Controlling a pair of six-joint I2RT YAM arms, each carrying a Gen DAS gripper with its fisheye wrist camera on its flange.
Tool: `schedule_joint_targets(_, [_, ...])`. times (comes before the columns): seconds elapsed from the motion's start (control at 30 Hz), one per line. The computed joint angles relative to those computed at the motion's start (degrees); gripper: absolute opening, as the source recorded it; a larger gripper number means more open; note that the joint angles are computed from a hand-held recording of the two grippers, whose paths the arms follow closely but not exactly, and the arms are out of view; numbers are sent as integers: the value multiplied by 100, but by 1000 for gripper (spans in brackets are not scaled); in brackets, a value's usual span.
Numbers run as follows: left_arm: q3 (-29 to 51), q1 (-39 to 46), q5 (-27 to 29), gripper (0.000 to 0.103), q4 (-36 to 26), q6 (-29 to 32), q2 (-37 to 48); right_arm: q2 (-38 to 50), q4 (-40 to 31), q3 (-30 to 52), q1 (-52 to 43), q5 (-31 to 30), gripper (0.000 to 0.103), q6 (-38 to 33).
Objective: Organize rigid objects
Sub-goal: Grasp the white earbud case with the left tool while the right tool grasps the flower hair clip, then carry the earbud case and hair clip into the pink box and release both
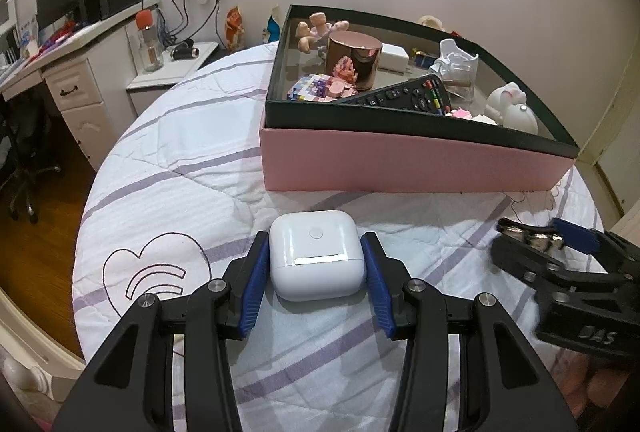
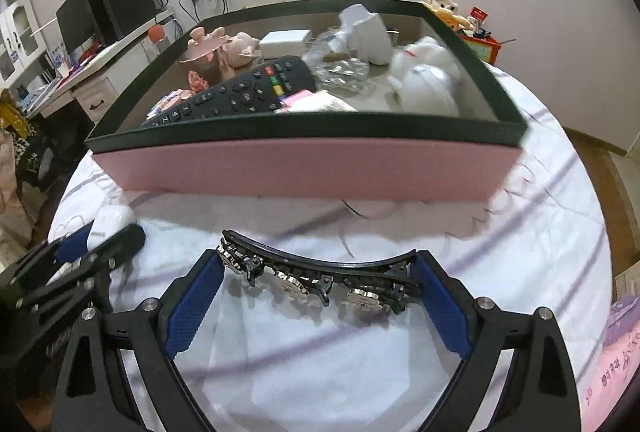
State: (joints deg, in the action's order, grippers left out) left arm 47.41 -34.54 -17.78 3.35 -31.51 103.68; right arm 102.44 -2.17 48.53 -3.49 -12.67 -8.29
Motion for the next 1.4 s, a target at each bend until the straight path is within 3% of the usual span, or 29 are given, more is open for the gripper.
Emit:
schedule_joint_targets(0.33, [40, -69, 132, 46, -353, 74, -563, -503, -745, 189, -834, -750, 95, -292])
schedule_joint_targets(0.6, [958, 148, 286, 46, -829, 647, -704, -582, -1078, 1053, -874, -947, 95, -347])
schedule_joint_targets(0.8, [2259, 349, 271, 46, -1255, 1110, 5, -86, -1198, 2023, -605, -488, 95, -552])
schedule_joint_targets(1.13, [4653, 540, 750, 46, -2141, 1517, 1818, 1243, -1540, 3409, -83, 304, 95, -1303])
schedule_joint_targets(1.4, [5943, 615, 881, 47, -2900, 1643, 2782, 2003, -1798, 4113, 150, 582, 95, -1917])
